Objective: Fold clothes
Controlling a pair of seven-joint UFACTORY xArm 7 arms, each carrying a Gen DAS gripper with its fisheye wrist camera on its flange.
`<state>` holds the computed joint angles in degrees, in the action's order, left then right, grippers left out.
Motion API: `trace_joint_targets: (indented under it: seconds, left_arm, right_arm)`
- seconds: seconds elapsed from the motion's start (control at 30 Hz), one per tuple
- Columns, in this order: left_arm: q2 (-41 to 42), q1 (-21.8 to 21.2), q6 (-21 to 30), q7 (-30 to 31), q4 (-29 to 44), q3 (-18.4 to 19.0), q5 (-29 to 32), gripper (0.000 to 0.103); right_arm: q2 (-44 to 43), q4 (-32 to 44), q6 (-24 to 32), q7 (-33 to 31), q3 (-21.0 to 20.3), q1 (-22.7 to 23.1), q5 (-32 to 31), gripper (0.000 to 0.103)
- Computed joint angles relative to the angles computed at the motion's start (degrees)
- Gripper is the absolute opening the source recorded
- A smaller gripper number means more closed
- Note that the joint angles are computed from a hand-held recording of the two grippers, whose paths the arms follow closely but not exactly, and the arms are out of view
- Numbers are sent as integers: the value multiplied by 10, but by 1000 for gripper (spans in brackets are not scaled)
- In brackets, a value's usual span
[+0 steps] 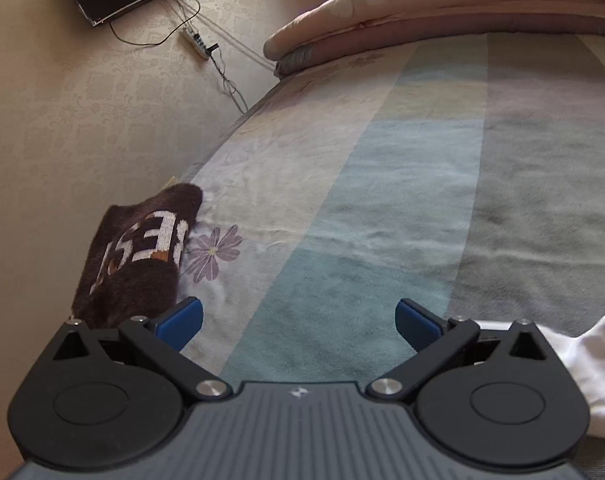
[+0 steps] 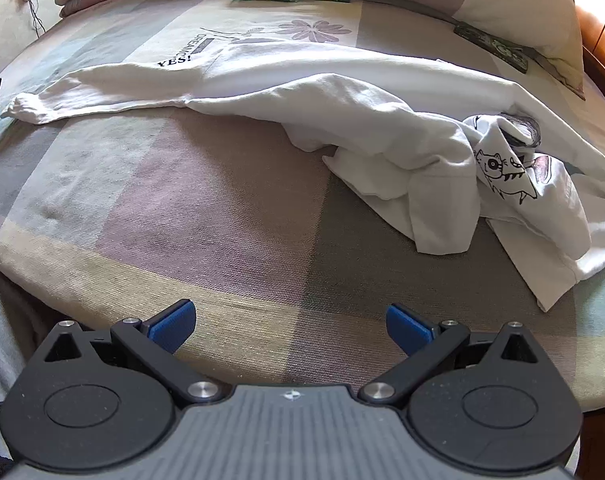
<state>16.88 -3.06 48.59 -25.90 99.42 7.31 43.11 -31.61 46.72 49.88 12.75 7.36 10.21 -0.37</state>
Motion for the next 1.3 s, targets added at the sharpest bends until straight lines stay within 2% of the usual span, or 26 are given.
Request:
trace_joint_targets:
  seconds: [0.13,0.2,0.33,0.4,0.5,0.53,0.57,0.6,0.67,0.8,1.1,1.3]
  left_arm:
    - [17,11,-3,122,13,-36,-97,102]
    - [24,4,12,157,11,-41,-127,102]
    - [-3,-2,17,178,-49,-38,-151,103]
    - [-36,7,-6,163,-96,-36,-174,103]
    - [-61,27,22,171,-112,-43,-225,103]
    - [-66,23,43,176,-112,-41,-218,103]
    - [-77,19,44,177,-123,-42,-195,102]
    - [-90,15,38,177,-137,-44,-170,102]
    - [-114,12,23,188,-156,-54,-161,102]
    - [-136,3,8,250,-149,-81,-242,102]
    - [-104,-90,-19,345,-95,-146,-333,102]
    - [-43,-160,-45,356,-31,-171,-378,102]
  right_arm:
    - [-4,-1,0,-1,1,4,2,103]
    - [-10,-3,2,2,1,2,1,103]
    - [-21,-8,2,3,-2,-1,0,103]
    - [-25,-13,-3,2,-5,-2,4,103]
    - [-27,-19,-9,-4,-12,4,17,103]
    - [-27,-21,-9,-7,-12,6,21,103]
    - [-28,-22,-11,-10,-12,8,23,103]
    - [-30,-24,-13,-14,-13,11,27,103]
    - [-32,-28,-18,-20,-15,13,33,103]
    - [-40,-33,-25,-23,-16,14,41,103]
    - [-83,-60,-30,-20,-29,-5,44,103]
    - [-82,-77,-62,-45,-49,-23,39,103]
